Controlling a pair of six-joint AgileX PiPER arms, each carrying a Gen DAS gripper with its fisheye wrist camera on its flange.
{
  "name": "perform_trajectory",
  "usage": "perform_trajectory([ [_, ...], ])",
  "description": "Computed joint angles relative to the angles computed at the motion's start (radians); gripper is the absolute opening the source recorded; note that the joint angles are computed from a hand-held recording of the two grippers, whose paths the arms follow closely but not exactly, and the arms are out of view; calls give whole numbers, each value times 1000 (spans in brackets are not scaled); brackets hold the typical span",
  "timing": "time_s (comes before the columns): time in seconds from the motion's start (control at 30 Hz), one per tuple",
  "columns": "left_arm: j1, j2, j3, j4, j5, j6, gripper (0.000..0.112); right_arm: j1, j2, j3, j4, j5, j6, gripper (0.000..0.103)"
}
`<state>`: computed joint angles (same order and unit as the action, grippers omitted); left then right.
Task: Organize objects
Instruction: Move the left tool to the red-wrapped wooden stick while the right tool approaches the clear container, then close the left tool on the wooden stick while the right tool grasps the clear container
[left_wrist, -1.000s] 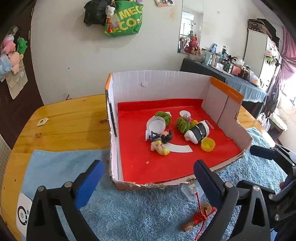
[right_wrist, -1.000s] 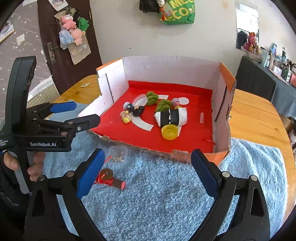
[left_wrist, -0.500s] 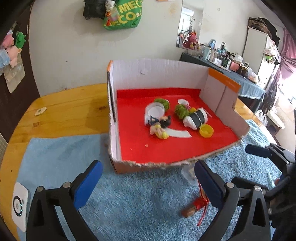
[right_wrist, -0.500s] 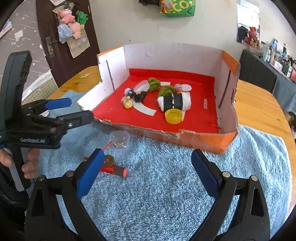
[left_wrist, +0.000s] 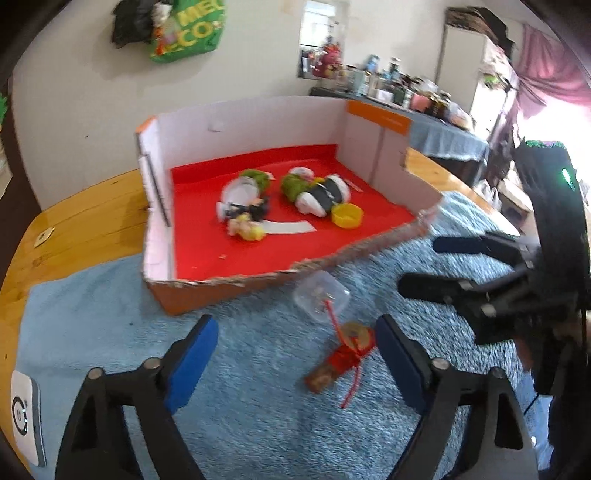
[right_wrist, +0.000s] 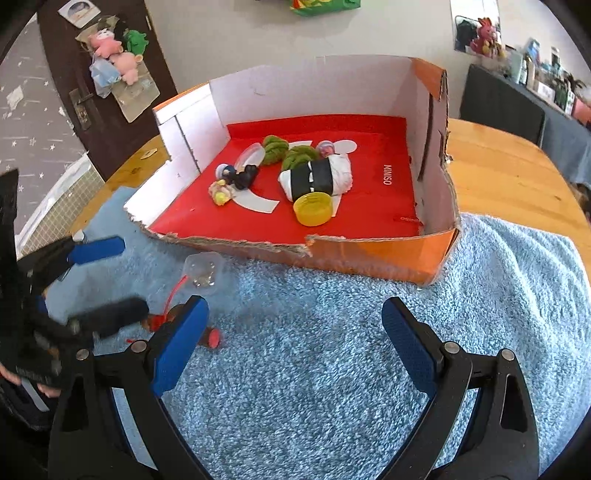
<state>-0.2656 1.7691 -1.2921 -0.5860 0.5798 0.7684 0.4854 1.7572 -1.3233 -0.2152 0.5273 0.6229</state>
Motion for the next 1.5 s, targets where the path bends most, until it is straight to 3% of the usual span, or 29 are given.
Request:
perform_trajectory([
  [0.2,-30,13,10,-20,16,60,67,-25,23,-28,78,7,-76,96],
  [0.43,-21,30,16,-127,59,192,56,-15,72,-103,143,44,-181,93],
  [0.6,-12,52,17,-166,89,233,35,-2,125,-183,189,81,-245,89],
  [0.9,3,41,58,-202,85,283,29,16,190,-272,253,117,-303,83],
  [0.97,7,33,72,-194,74,282,28,20,203,-289,249,127,-297,78],
  [1.13,43,26,88,-190,79,263,23,41,224,-320,182,151,-236,77],
  [1.23,60,24,86,-193,92,246,23,68,236,-335,94,170,-176,71],
  [1.37,61,20,90,-188,82,245,23,78,233,-320,99,136,-181,51],
  [1.5,63,15,92,-174,77,233,23,79,246,-340,118,144,-199,40],
])
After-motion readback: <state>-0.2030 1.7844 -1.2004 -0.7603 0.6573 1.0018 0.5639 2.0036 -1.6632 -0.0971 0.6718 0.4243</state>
